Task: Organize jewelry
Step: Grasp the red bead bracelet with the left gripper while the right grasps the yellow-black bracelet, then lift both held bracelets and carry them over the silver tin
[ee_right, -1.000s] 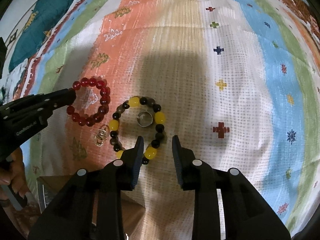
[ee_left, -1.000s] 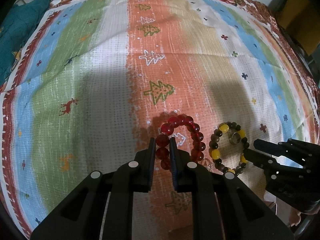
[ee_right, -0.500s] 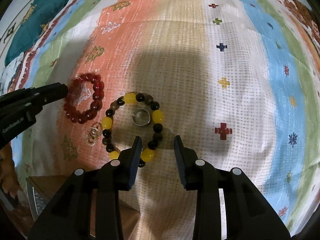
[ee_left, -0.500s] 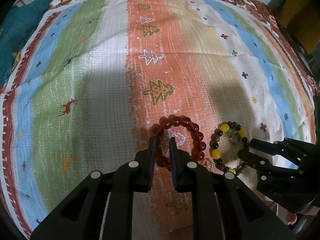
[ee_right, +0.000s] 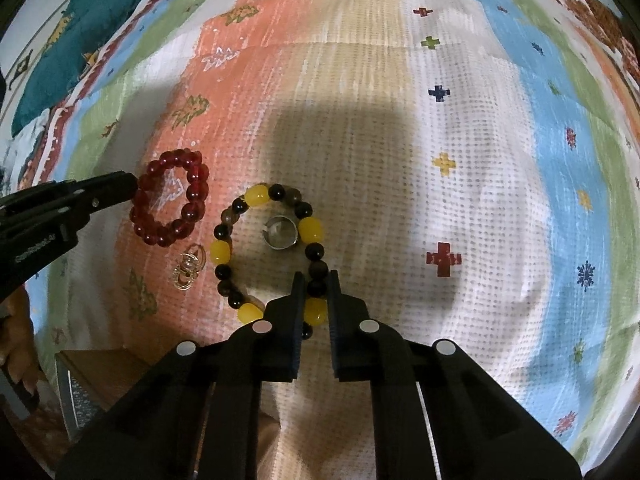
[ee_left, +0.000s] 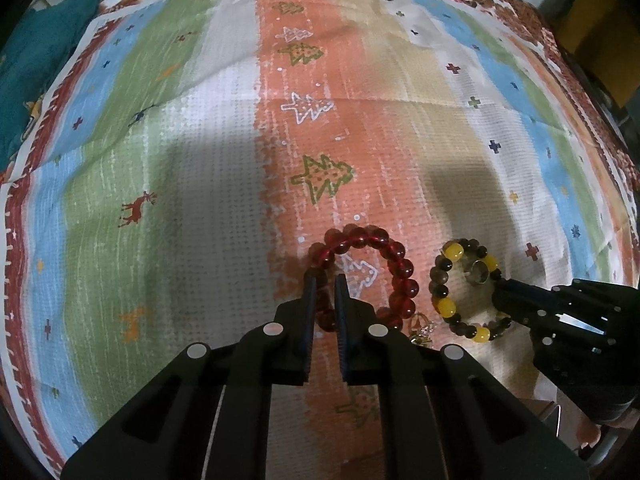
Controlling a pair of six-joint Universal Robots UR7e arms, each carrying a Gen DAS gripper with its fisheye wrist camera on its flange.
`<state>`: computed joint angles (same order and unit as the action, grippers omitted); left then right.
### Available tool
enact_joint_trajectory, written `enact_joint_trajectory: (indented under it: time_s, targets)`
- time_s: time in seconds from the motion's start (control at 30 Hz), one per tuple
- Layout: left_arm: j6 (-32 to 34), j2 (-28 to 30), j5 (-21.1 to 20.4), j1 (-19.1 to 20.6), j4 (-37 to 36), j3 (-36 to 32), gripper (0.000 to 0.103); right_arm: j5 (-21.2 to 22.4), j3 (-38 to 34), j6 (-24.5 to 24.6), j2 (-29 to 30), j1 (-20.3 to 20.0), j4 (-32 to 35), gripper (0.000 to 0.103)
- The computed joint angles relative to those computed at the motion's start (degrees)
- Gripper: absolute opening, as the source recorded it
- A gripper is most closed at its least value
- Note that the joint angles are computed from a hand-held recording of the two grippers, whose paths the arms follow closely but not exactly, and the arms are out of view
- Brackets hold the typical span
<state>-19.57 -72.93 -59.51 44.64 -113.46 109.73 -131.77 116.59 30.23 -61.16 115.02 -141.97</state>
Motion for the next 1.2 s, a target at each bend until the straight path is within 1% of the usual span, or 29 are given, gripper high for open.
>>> enact_joint_trajectory:
  time_s: [0.17,0.2,0.27,0.37,0.53,0.67,0.77,0.83,0.87,1.07,1.2]
  targets:
    - [-0.7,0.3,-0.2,0.4,0.4,-0.4,0.010,0.4,0.0,-0.7,-0.2,0.2,-1.4,0.012]
    - [-0.9,0.3,-0.1,0.4,0.6,-0.4,0.012,0.5,0.0,-0.9,-0.3,0.3,-1.7,0.011]
    - [-0.9,0.5,0.0,0.5,0.7,-0.5,0.019,0.7,-0.1,-1.2,-0.4,0.5,-2.2,0.011]
    - [-1.0,0.7,0.2,0.7,0.9,-0.5,0.023,0.5,0.3,-1.9,-1.2,0.6,-2.6,0.011]
    - [-1.2,1.3,0.9,0.8,1.3,-0.3,0.024,0.4,0.5,-3.1,-1.5,1.3,-3.9,0.011]
    - [-0.2,1.7,1.1,0.9,-0.1,0.2,0.025,0.5,0.4,-4.1,-1.6,1.9,-4.9,0.011]
    - [0.6,2.0,1.3,0.9,-0.7,0.4,0.024,0.5,0.2,-4.8,-1.4,2.3,-5.4,0.011]
    - [0.8,2.5,2.2,1.0,-0.8,0.2,0.017,0.4,0.2,-5.1,-1.4,2.6,-5.6,0.011]
    - [0.9,2.6,2.0,1.1,-0.9,0.2,0.013,0.4,0.1,-5.3,-1.3,2.7,-5.7,0.011]
    - [1.1,2.6,1.3,1.4,-1.3,-0.4,0.013,-0.2,-0.2,-6.8,-1.1,3.5,-7.2,0.011]
    - [1.6,1.0,-0.1,0.5,-2.5,-0.4,0.013,-0.7,-0.1,-7.2,-1.3,4.3,-8.7,0.011]
